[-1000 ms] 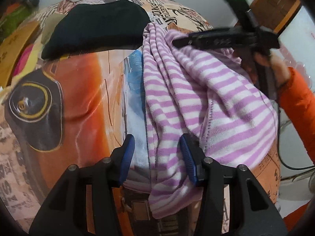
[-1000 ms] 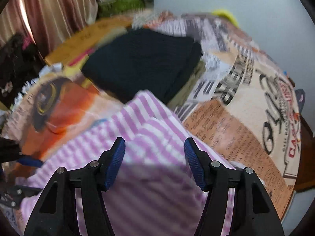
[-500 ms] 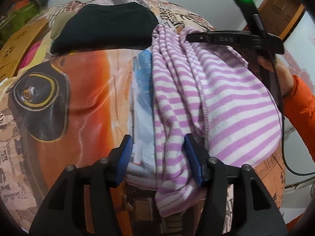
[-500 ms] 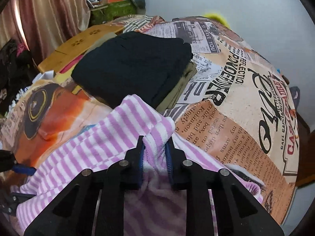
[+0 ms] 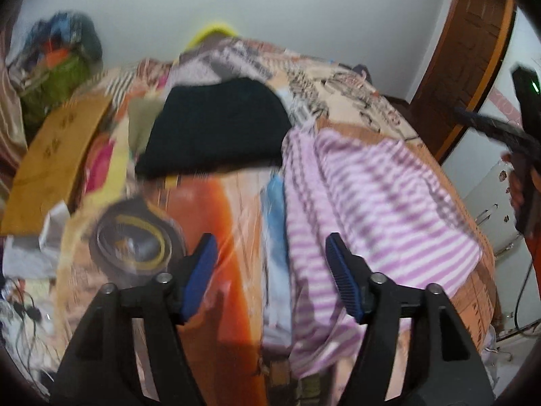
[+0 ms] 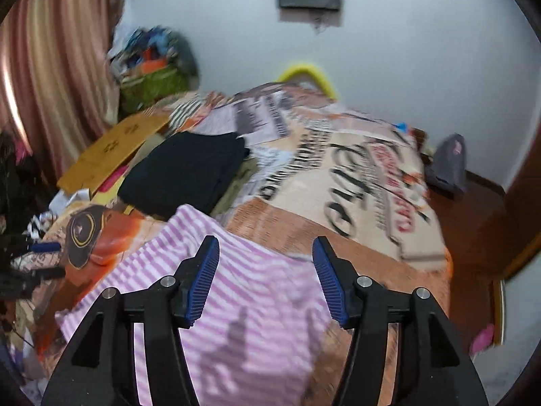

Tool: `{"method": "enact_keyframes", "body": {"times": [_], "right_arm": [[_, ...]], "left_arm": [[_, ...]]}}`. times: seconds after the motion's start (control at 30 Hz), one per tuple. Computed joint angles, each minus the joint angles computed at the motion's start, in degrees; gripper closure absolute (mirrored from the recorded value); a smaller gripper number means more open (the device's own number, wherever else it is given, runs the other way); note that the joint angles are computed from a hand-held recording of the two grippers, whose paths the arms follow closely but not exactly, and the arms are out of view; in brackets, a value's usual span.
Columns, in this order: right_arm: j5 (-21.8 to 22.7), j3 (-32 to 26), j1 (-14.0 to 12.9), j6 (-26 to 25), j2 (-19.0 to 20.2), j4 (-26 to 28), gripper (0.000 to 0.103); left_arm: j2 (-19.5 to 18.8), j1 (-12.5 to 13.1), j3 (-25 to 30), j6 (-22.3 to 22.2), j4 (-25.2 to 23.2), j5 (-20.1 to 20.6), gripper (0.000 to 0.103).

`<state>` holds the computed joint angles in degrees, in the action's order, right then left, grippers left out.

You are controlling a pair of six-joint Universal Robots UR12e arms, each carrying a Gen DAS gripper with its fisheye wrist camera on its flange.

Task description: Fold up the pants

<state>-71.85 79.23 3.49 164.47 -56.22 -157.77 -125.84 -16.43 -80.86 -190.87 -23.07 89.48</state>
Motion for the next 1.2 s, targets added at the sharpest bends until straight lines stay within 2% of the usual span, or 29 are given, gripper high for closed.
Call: {"method": "enact_keyframes", "body": {"times": [0.13,0.17,0.3,0.37,0.43,0.57,0.63,0.67,0.7,0.77,0.87,0.97,1.03,1.2], "right_arm": [[-3.31,5.77,-1.15,1.18,-3.57,-2.77,0.047],[-3.78,6.55,-1.28,0.97,-4.03,-2.98,0.042],[-4.57,10.72,-1.87,1.61,-5.61,-6.14,0.030],[-5.35,11.83,-1.91,2.21,-5.72,-6.97,0.028],[-5.34,11.90,-1.82,2.95,-5.16,-5.80,0.024],[-2.01,10.46,-1.87,2.83,-3.47,-0.30,0.024],[-0.56,9.00,-1.67,3.30,-1.93,1.91,0.024],[-0.35,8.79,-1.57,3.30,-1.48,2.21,0.024],[-1.11,8.55,-1.30,3.22,-0.98,2.16,0.025],[-3.56,8.13,-0.77,2.72,0.15,0.81,0.025],[-4.99,8.41,-1.38,4.85,0.09,-0.28,0.025],[-7.76,9.08,-2.24,6.67,-0.71,-0.91,0.025],[-7.13,9.79,-3.07,6.69,-1.58,-0.26,0.024],[-1.04,11.35,-4.55,7.47,-3.33,-0.30,0.022]], "left_arm": [[-2.09,-0.79,3.67,1.80,1.04,0.66,0.025],[-2.65,-0.91,4.59,2.13,0.90,0.55,0.024],[-4.89,-0.93,8.52,3.52,-2.89,-2.45,0.024],[-5.98,-0.86,10.20,3.63,-5.20,-4.14,0.024],[-7.37,-0.69,12.21,2.99,-8.18,-6.24,0.024],[-9.60,-0.47,15.03,2.12,-12.92,-9.69,0.024],[-10.38,-1.11,15.72,3.41,-14.03,-6.44,0.024],[-10.91,-1.68,16.09,5.03,-14.23,-3.03,0.019],[-11.02,-1.96,15.69,6.14,-13.14,-1.17,0.013],[-10.97,-2.24,15.02,7.04,-11.30,1.93,0.011],[-10.34,-1.80,14.37,7.15,-11.70,3.95,0.011],[-9.35,-1.00,13.29,6.31,-11.27,3.61,0.012],[-8.74,-0.52,12.61,6.24,-10.57,2.08,0.012],[-8.11,0.52,12.27,4.33,-10.55,-6.35,0.012]]}}
